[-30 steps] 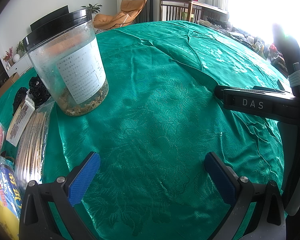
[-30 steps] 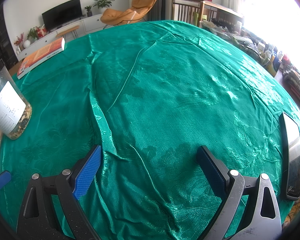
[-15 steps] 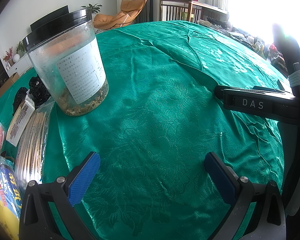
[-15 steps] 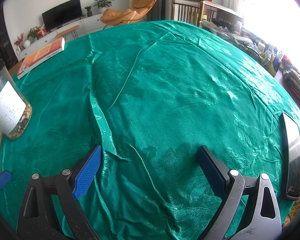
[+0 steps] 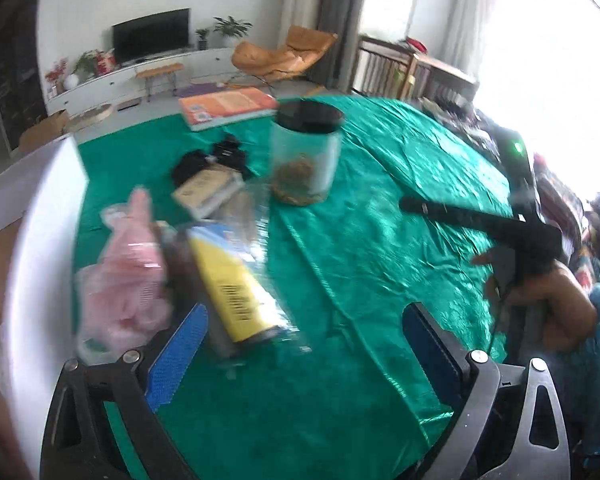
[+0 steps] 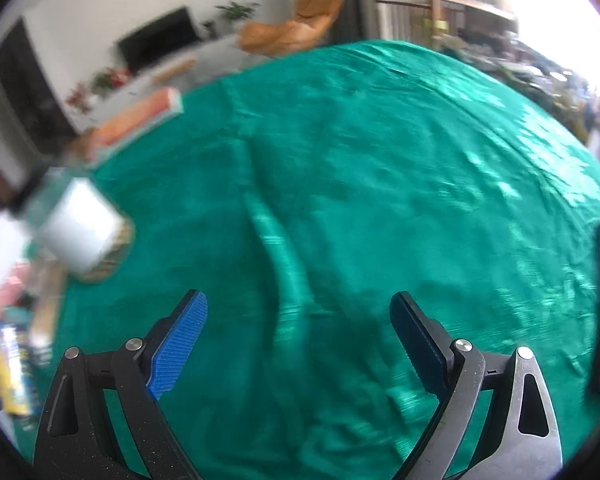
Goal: Organize soft objects
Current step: 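Grasp the yellow KEWEIDI roll with the right tool while the left tool grasps the pink bag bundle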
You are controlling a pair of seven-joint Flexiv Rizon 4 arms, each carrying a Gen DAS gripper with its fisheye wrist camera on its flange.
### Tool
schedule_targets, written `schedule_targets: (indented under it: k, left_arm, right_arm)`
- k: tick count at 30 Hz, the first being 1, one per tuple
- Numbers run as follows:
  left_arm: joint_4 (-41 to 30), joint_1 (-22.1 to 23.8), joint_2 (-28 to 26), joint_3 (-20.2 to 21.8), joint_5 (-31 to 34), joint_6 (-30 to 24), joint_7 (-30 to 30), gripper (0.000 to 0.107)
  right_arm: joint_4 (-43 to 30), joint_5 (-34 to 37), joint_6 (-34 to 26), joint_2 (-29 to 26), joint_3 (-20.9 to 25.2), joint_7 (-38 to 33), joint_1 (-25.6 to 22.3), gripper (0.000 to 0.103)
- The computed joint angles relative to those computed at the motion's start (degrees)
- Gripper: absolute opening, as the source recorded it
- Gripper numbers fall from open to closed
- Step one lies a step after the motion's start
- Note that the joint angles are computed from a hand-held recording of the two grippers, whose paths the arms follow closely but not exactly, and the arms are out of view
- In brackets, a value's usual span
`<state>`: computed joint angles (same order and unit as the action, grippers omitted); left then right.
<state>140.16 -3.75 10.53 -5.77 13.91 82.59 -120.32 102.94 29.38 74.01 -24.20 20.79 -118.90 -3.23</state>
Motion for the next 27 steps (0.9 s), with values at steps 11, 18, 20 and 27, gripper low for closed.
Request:
schedule_targets:
  k: [11,18,20,27]
  left_arm:
    - [5.04,4.16,9.59,7.48,-10.55,-5.25,7.13,0.099]
    - [-9.12,3.74,-8.44,6.51,-17.12,-13.92,15.93,0.099]
    - [-13.33,4.36,-13.31,7.02,-16.93,-17.54,13.98,0.098]
    - [-15.90,7.76,-23.26,5.97,-37.90,-22.24,19.73,0.076]
  right_arm:
    - [-0.03,0.83,-20.51,1.69,4.30,-0.21,12.41,0.090]
    - [2.03,7.10,-26.37,7.76,-0.73,-7.35,8.43,0.052]
    - [1.77,8.10,-24.56,8.28,-3.91,-6.51,7.90,0.052]
    - [-9.77,0.55,-20.42,-1.96,-10.95,6.56,7.17,0.052]
